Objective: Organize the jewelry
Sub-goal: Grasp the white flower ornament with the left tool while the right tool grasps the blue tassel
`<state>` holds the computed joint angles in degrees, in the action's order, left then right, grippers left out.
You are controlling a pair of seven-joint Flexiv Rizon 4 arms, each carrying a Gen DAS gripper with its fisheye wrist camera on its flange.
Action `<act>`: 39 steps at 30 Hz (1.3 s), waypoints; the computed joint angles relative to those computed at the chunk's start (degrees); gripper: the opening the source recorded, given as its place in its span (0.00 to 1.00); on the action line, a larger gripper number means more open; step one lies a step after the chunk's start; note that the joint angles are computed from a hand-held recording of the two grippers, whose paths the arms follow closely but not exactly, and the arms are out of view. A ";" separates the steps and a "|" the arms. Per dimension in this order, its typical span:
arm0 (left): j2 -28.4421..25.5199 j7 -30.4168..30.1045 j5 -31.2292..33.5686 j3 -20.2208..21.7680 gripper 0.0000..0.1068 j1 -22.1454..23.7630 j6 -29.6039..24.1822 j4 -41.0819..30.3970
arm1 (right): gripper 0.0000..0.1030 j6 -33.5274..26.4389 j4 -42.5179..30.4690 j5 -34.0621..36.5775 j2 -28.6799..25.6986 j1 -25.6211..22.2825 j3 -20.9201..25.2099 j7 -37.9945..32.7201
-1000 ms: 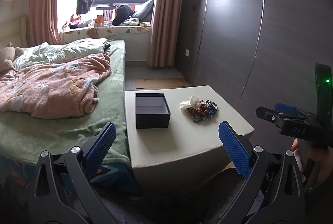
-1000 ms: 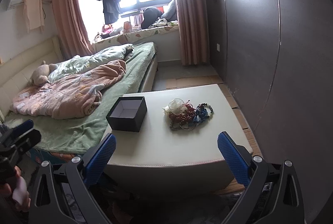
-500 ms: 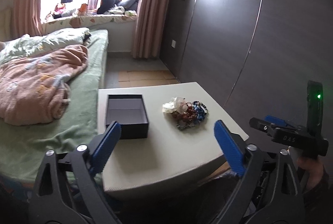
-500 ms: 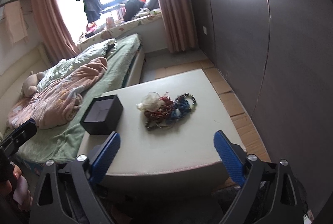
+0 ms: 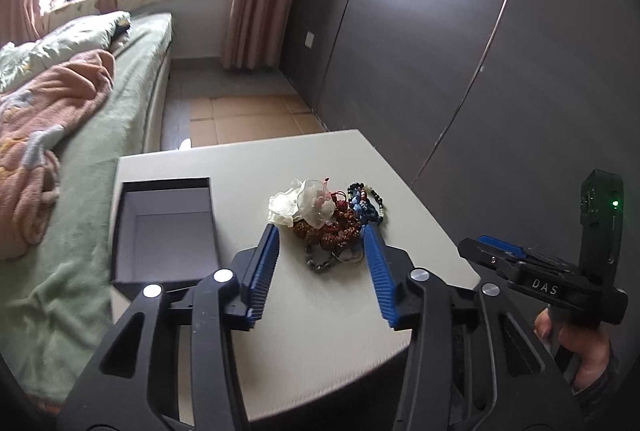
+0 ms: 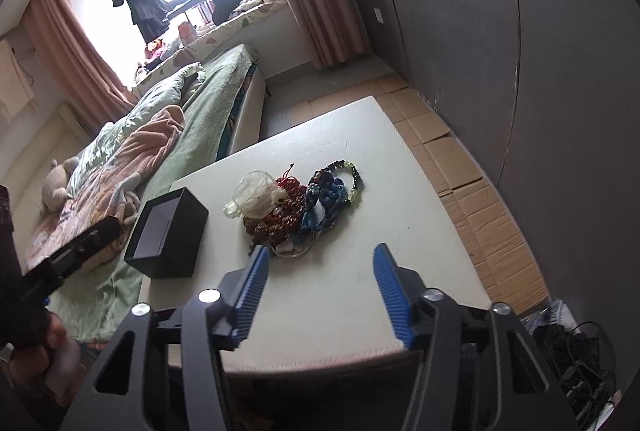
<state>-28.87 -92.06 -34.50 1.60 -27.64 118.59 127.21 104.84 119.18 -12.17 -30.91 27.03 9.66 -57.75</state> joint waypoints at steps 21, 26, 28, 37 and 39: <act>-14.18 -6.71 11.27 2.95 0.20 8.57 -24.01 -22.38 | 0.46 -17.26 -21.91 -1.27 -15.92 -15.09 19.45 -4.24; -14.43 -8.54 14.70 -0.16 0.03 11.74 -24.11 -23.26 | 0.47 -22.44 -27.57 1.40 -18.47 -13.32 19.28 -6.39; -13.69 -8.88 16.20 -0.14 0.03 11.72 -23.50 -22.91 | 0.47 -24.37 -29.91 2.75 -19.82 -12.79 19.45 -7.18; -9.22 -11.22 18.55 1.63 0.02 11.24 -22.01 -20.05 | 0.29 -33.69 -38.09 6.49 -22.23 -6.80 14.21 -8.82; -8.09 -11.40 18.99 2.17 0.02 11.05 -21.42 -19.06 | 0.15 -33.21 -38.42 9.28 -22.23 -7.76 15.55 -10.29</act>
<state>-36.96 -103.46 -15.51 3.77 -16.59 97.17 108.15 71.63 80.76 -2.89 -53.15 19.27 25.21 -68.04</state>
